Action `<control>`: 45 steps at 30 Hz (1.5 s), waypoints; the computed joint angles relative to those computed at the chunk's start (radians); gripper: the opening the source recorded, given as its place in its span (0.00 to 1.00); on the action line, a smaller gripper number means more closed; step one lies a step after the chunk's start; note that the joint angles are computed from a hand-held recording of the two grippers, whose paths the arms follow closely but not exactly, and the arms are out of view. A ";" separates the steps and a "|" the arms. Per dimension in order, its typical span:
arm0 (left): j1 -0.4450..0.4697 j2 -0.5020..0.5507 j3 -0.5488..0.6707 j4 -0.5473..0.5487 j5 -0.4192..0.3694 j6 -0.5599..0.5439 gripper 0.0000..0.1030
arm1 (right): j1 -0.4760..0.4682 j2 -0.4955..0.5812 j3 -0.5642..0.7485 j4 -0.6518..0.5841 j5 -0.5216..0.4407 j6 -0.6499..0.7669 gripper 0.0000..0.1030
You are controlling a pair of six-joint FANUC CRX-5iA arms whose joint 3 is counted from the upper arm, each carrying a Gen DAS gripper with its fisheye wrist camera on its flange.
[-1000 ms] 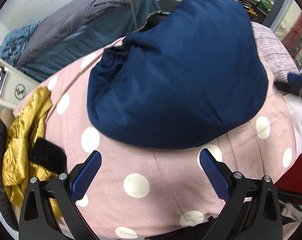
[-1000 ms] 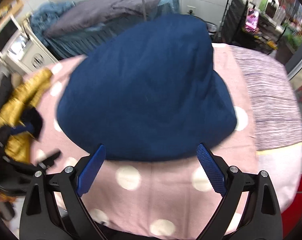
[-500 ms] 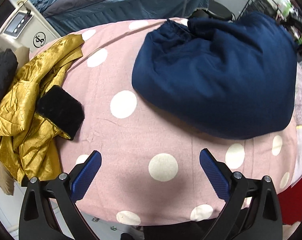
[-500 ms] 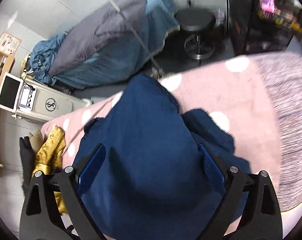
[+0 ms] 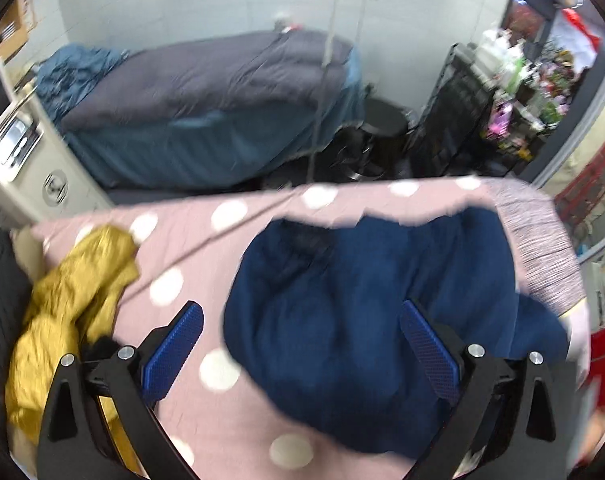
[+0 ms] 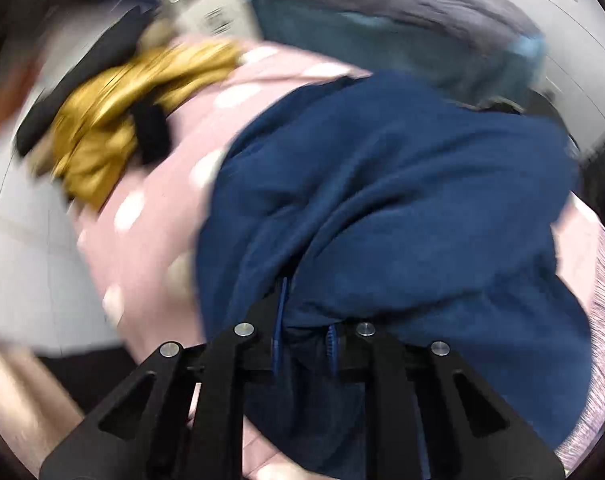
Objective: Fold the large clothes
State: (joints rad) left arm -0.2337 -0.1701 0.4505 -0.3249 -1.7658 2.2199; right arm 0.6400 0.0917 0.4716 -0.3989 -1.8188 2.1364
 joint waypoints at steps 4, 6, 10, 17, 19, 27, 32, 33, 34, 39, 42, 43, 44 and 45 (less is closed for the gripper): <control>-0.028 0.052 0.053 0.030 0.040 -0.034 0.94 | 0.015 -0.111 -0.122 -0.124 -0.189 -0.012 0.17; -0.047 0.072 0.048 0.053 0.056 -0.046 0.94 | 0.051 -0.187 -0.214 -0.096 -0.197 0.026 0.19; -0.047 0.108 -0.012 0.166 0.119 -0.081 0.94 | -0.013 -0.189 -0.220 -0.092 -0.155 -0.100 0.50; -0.019 0.179 -0.067 0.304 0.199 -0.152 0.94 | -0.278 -0.154 -0.062 -0.239 -0.192 -0.250 0.72; -0.008 0.206 -0.057 0.325 0.208 -0.185 0.94 | -0.334 -0.153 -0.067 -0.213 -0.166 -0.282 0.72; 0.031 0.357 -0.018 0.398 0.248 -0.330 0.94 | -0.664 -0.034 -0.125 -0.249 -0.024 -0.691 0.72; 0.075 0.447 -0.028 0.560 0.281 -0.391 0.94 | -0.629 0.077 -0.172 -0.147 -0.020 -0.695 0.72; 0.074 0.469 -0.022 0.593 0.281 -0.400 0.94 | -0.607 0.087 -0.182 -0.136 -0.019 -0.678 0.72; 0.065 0.497 -0.006 0.619 0.280 -0.416 0.94 | -0.594 0.095 -0.190 -0.132 -0.027 -0.648 0.72; -0.011 0.617 0.084 0.628 0.227 -0.457 0.94 | -0.481 0.096 -0.252 -0.070 0.001 -0.586 0.61; -0.054 0.623 0.065 0.604 0.213 -0.461 0.91 | -0.450 0.072 -0.246 -0.078 0.026 -0.538 0.09; -0.066 0.615 0.059 0.579 0.213 -0.462 0.88 | -0.423 0.059 -0.247 -0.046 0.043 -0.535 0.08; -0.076 0.602 0.049 0.555 0.213 -0.467 0.77 | -0.408 0.050 -0.243 -0.035 0.050 -0.523 0.07; -0.084 0.580 0.033 0.535 0.209 -0.467 0.62 | -0.397 0.040 -0.234 -0.031 0.056 -0.518 0.06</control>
